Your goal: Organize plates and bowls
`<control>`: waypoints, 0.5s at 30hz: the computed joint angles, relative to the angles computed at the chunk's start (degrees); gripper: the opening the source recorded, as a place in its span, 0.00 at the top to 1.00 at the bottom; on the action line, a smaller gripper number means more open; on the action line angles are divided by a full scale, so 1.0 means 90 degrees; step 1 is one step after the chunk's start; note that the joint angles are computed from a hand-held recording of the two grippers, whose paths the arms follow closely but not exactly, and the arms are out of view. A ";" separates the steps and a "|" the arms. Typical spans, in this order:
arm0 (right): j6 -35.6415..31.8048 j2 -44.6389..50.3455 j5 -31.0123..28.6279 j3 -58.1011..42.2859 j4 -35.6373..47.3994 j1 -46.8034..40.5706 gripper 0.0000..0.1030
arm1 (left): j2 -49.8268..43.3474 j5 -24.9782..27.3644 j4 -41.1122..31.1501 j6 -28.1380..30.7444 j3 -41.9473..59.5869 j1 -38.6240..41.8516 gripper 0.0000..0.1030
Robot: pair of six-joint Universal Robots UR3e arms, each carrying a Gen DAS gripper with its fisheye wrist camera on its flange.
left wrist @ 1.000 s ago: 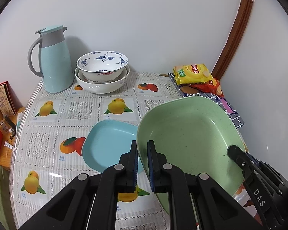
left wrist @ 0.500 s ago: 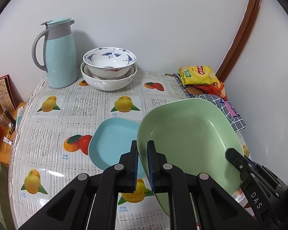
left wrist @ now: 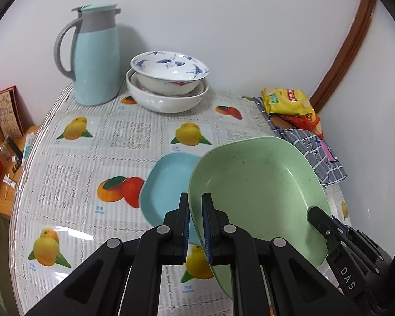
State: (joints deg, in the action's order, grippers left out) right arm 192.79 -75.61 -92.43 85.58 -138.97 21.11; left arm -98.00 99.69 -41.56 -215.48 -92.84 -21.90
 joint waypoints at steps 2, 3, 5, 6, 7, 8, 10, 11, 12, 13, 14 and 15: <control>0.0027 0.0096 0.0008 -0.0006 -0.0025 0.0059 0.93 | 0.0046 -0.0050 0.0060 0.0003 -0.0161 0.0077 0.91; 0.0043 0.0171 0.0020 -0.0017 -0.0038 0.0088 0.93 | 0.0068 -0.0076 0.0093 0.0010 -0.0252 0.0118 0.91; 0.0064 0.0286 0.0061 -0.0033 -0.0046 0.0127 0.93 | 0.0106 -0.0135 0.0160 0.0010 -0.0437 0.0196 0.91; 0.0067 0.0353 0.0089 -0.0042 -0.0045 0.0145 0.93 | 0.0126 -0.0166 0.0196 0.0011 -0.0530 0.0238 0.91; 0.0051 0.0399 0.0115 -0.0061 -0.0036 0.0145 0.93 | 0.0148 -0.0205 0.0240 0.0006 -0.0642 0.0287 0.91; 0.0040 0.0471 0.0146 -0.0087 -0.0021 0.0159 0.93 | 0.0166 -0.0235 0.0269 0.0008 -0.0718 0.0321 0.91; 0.0037 0.0586 0.0186 -0.0128 0.0007 0.0190 0.93 | 0.0182 -0.0296 0.0328 0.0009 -0.0882 0.0401 0.91; 0.0031 0.0627 0.0189 -0.0134 0.0000 0.0209 0.93 | 0.0174 -0.0311 0.0337 0.0019 -0.0940 0.0435 0.91; 0.0019 0.0691 0.0185 -0.0178 0.0019 0.0231 0.93 | 0.0161 -0.0318 0.0334 0.0019 -0.0975 0.0461 0.91; -0.0004 0.0773 0.0185 -0.0238 0.0057 0.0257 0.93 | 0.0153 -0.0332 0.0335 0.0019 -0.1008 0.0485 0.91; -0.0019 0.0848 0.0194 -0.0285 0.0077 0.0276 0.93 | 0.0149 -0.0358 0.0343 0.0020 -0.1051 0.0521 0.91; -0.0020 0.0919 0.0216 -0.0312 0.0075 0.0291 0.93 | 0.0144 -0.0387 0.0358 0.0023 -0.1097 0.0561 0.91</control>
State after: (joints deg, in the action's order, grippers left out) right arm 192.61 -67.34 -90.49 82.77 -138.29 23.73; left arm -96.71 96.21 -38.33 -215.28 -102.72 -16.85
